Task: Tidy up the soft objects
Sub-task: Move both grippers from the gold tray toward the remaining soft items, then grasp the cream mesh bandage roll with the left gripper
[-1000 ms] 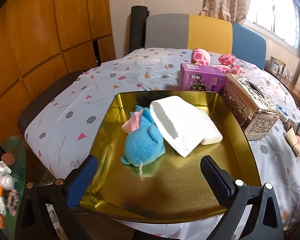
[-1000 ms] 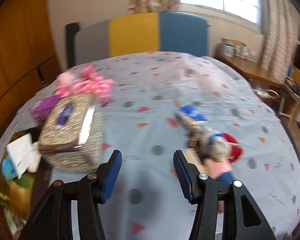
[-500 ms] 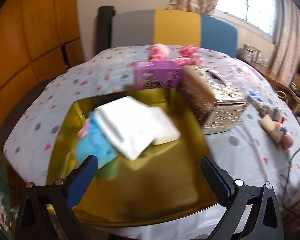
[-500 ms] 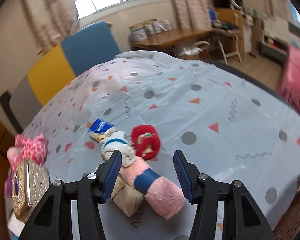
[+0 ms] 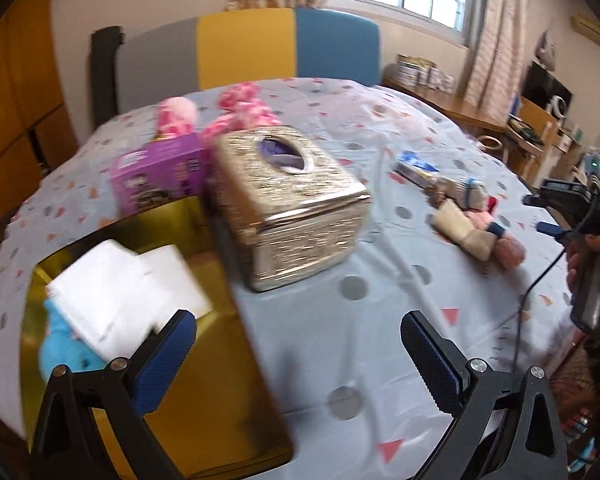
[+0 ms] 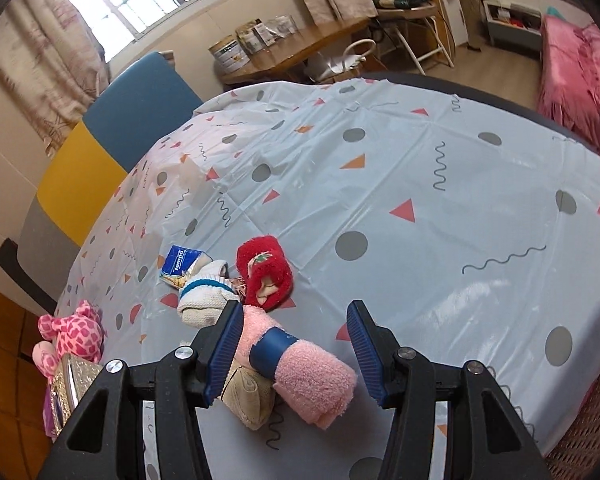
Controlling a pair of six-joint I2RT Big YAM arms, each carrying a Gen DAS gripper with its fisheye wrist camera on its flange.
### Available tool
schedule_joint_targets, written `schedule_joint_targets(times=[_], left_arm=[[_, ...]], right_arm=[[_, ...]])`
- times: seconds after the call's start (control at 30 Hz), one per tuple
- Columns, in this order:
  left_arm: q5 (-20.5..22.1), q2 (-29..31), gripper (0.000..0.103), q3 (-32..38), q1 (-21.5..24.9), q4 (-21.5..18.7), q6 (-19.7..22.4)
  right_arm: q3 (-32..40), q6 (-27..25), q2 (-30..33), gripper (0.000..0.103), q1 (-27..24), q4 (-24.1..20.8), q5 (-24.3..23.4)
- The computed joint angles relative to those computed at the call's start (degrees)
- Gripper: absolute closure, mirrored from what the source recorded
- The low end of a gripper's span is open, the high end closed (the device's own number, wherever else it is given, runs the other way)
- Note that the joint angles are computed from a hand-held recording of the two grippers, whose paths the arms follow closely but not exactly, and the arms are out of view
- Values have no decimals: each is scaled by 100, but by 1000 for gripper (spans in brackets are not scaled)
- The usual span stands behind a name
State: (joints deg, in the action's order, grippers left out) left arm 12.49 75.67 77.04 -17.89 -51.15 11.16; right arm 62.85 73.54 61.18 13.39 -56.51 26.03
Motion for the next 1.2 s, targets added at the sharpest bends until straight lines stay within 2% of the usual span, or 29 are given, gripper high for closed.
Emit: schedule_joint_targets(times=[0.17, 0.33, 0.5, 0.63, 0.9, 1.1, 1.2], left_arm=[[207, 311, 0, 332, -431, -231, -7], [154, 749, 2, 704, -930, -365, -17], [498, 1514, 15, 1413, -1309, -956, -353], [557, 2050, 26, 1917, -1634, -1221, -667], [678, 2906, 26, 2967, -2103, -1662, -1268], [397, 3496, 25, 3677, -2342, -1913, -1706], [214, 3740, 24, 3958, -2419, -2077, -1621]], right_arm=[[-28, 17, -12, 49, -32, 65, -92], [-49, 10, -37, 49, -30, 138, -145], [-83, 4, -68, 49, -49, 226, -223], [-121, 7, -89, 49, -95, 312, -326], [-193, -58, -130, 48, -156, 537, -542], [-249, -81, -163, 48, -193, 707, -708], [-276, -95, -172, 48, -221, 780, -811]])
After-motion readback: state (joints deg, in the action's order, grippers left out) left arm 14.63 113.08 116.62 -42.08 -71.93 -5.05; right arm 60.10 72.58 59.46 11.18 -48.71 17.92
